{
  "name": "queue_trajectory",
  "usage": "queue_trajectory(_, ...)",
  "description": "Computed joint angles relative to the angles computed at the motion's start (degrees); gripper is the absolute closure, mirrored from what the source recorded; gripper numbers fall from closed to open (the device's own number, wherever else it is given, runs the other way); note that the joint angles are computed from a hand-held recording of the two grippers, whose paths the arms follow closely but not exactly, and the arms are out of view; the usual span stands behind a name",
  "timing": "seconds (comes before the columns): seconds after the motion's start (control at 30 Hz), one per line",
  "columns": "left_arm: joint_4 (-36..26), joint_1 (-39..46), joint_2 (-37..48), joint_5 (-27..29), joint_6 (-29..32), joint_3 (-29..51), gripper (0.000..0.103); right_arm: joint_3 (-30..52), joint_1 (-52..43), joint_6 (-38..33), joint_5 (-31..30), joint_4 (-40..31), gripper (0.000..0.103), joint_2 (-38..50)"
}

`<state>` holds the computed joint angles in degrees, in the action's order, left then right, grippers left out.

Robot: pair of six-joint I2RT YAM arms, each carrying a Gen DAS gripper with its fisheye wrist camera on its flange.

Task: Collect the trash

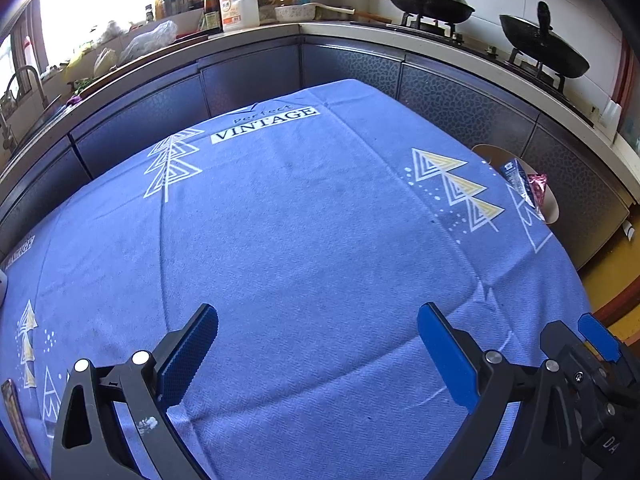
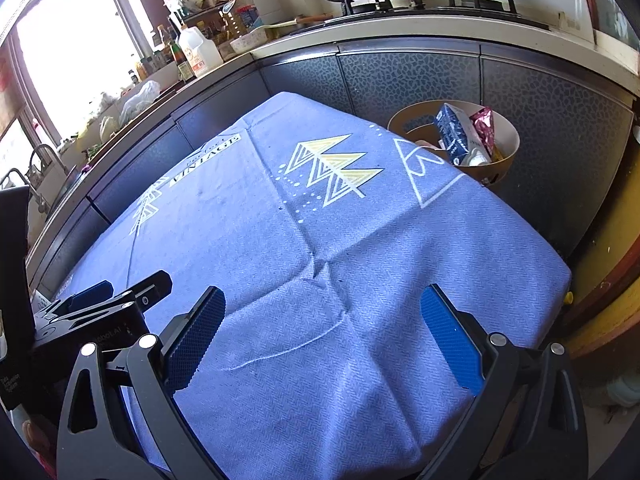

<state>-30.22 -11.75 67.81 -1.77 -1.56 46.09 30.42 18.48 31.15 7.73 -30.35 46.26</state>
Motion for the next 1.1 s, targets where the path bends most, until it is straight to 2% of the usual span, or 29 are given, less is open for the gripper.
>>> queue_trajectory(0.17, 1.15, 4.17, 0.02, 2.30, 2.32, -0.70, 0.004, 2.04, 4.04, 0.03, 2.56, 2.26, 0.006, 4.28)
queue_trajectory(0.33, 4.88, 15.74, -0.85, 10.14, 4.74, -2.54, 0.004, 6.37, 7.97, -0.90, 2.12, 6.68, 0.006, 12.61)
queue_trajectory(0.43, 5.33, 22.39, 0.82, 10.20, 6.11, -1.52, 0.004, 8.71, 11.56, -0.32, 3.14, 7.81, 0.006, 15.55)
queue_trajectory(0.53, 5.82, 26.69, 0.81, 8.70, 6.91, -1.25, 0.004, 10.73, 15.23, 0.06, 5.72, 7.83, 0.006, 17.32)
queue_trajectory(0.63, 5.07, 29.35, -0.07, 9.68, 7.84, -0.17, 0.004, 11.99, 17.23, 1.13, 7.85, 6.38, 0.006, 16.96)
queue_trajectory(0.83, 2.90, 22.22, -5.20, 9.13, 11.64, 1.00, 0.004, 11.14, 17.14, 3.42, 13.39, -1.13, 0.006, 8.62)
queue_trajectory(1.0, -0.77, 14.99, -6.76, 10.64, 10.44, 2.27, 0.004, 9.97, 15.93, 5.59, 17.88, -7.94, 0.006, -0.13)
queue_trajectory(1.1, -0.59, 10.90, -8.88, 9.96, 10.02, 1.45, 0.004, 9.51, 15.26, 6.25, 18.77, -10.15, 0.006, -3.12)
